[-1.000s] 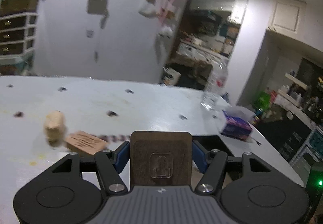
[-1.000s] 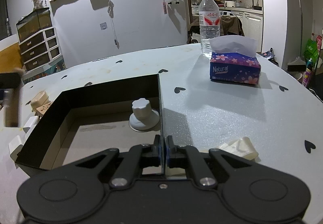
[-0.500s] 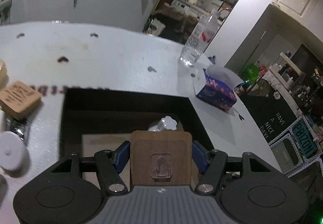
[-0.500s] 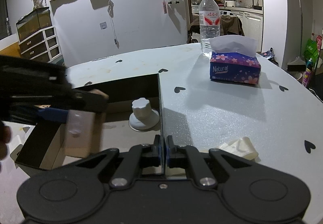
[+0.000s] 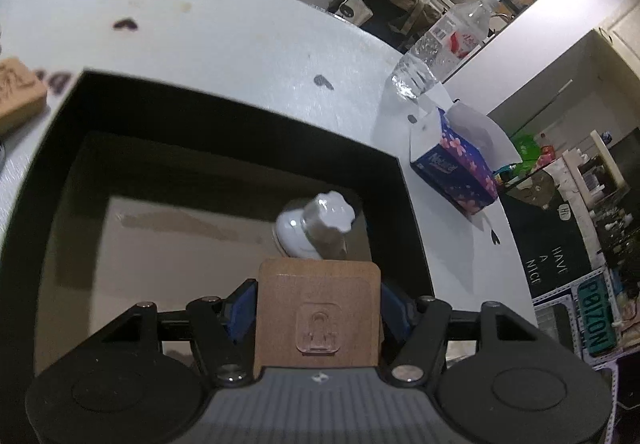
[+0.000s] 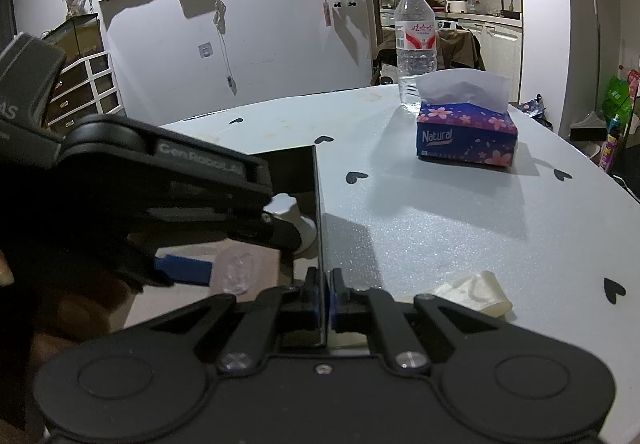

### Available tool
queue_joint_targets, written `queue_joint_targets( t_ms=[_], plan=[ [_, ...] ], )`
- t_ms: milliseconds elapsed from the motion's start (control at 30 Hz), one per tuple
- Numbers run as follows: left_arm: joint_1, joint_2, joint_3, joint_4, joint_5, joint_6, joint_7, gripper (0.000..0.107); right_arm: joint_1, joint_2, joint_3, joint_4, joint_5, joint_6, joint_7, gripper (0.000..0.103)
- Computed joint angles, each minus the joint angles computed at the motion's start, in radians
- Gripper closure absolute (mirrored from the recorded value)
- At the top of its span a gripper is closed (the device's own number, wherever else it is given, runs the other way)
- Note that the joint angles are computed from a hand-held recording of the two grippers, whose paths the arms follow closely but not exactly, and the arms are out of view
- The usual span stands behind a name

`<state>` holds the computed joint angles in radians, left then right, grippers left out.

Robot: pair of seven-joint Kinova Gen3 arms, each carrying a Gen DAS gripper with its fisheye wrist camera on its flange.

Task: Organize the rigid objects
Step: 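Lower the wooden tile into the black box beside the knob and release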

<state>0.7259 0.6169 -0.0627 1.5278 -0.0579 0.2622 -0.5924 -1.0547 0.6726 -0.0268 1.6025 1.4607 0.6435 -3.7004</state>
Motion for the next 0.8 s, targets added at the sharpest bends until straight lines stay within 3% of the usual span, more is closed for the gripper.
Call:
queue_joint_targets(
  t_ms=[100, 367, 533, 600, 667, 800],
  plan=[
    [-0.011, -0.007, 0.013, 0.014, 0.005, -0.01, -0.009, 0.03, 0.0, 0.0, 0.0, 0.0, 0.0, 0.0, -0.001, 0.098],
    [-0.042, -0.018, 0.049, 0.03, 0.021, -0.024, -0.056, 0.03, 0.0, 0.0, 0.0, 0.0, 0.0, 0.0, 0.0, 0.098],
    [-0.088, -0.008, 0.114, 0.019, 0.051, -0.004, -0.109, 0.03, 0.0, 0.0, 0.0, -0.001, -0.002, 0.001, 0.002, 0.098],
    [-0.09, -0.008, 0.119, 0.029, 0.054, -0.028, -0.108, 0.03, 0.0, 0.0, 0.0, -0.001, -0.001, 0.0, 0.001, 0.098],
    [-0.136, -0.006, 0.171, 0.041, 0.093, -0.049, -0.145, 0.03, 0.001, 0.0, 0.0, 0.001, 0.001, -0.002, -0.002, 0.098],
    [-0.147, -0.008, 0.182, 0.045, 0.121, -0.053, -0.177, 0.031, 0.0, 0.0, 0.0, -0.001, 0.0, 0.0, -0.001, 0.098]
  ],
)
